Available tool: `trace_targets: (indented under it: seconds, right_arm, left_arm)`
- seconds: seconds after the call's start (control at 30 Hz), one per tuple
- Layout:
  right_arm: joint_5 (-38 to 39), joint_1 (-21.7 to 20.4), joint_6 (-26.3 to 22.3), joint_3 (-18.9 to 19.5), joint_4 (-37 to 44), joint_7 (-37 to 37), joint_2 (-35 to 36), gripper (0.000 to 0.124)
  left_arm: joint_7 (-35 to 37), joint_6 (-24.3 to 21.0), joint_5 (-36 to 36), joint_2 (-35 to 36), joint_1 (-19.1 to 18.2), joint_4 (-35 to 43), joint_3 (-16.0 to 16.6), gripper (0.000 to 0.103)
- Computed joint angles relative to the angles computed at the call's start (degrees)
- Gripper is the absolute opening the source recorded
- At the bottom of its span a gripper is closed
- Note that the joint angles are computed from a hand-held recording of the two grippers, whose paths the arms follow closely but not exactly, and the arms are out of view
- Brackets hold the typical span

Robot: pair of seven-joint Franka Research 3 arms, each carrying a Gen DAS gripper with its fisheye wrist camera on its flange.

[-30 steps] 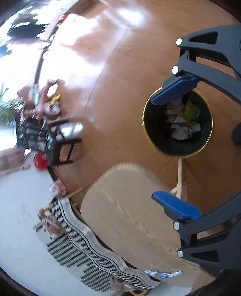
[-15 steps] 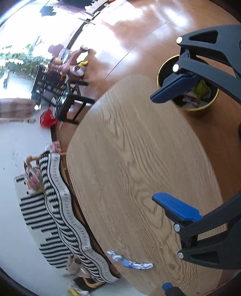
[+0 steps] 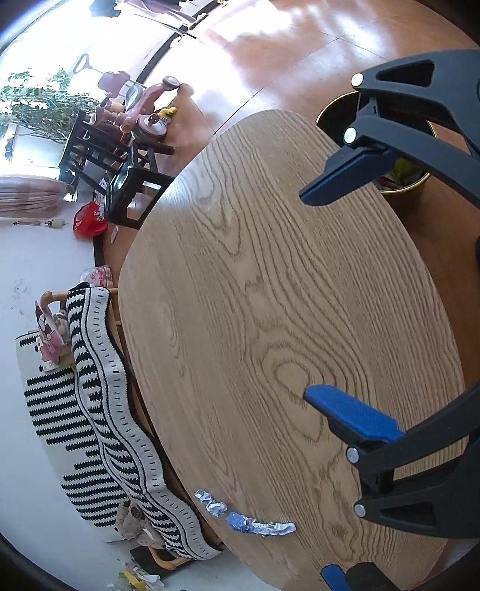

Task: Collect trash
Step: 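Turn both tools back toward the table and approach the foil wrappers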

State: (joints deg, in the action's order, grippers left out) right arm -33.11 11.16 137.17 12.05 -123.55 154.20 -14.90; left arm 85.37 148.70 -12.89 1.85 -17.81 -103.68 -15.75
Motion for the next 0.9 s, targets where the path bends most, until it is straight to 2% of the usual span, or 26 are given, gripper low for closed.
trace_targets:
  seconds: [0.17, 0.43, 0.9]
  right_arm:
    - [0.45, -0.77, 1.29, -0.53, -1.86, 0.39, -1.87, 0.094]
    - [0.98, -2.13, 3.68, 0.44, -2.59, 0.55, -2.55, 0.094]
    - [-0.64, -0.43, 3.14, 0.48, 1.04, 0.52, 0.90, 0.094]
  left_arm:
    - [-0.42, 0.52, 1.39, 0.71, -0.28, 0.51, -0.29, 0.096]
    - [-4.08, 2.58, 8.15, 1.31, -0.21, 1.20, 0.08, 0.096]
    - [-4.64, 1.36, 8.29, 1.75, 1.03, 1.60, 0.22, 0.096]
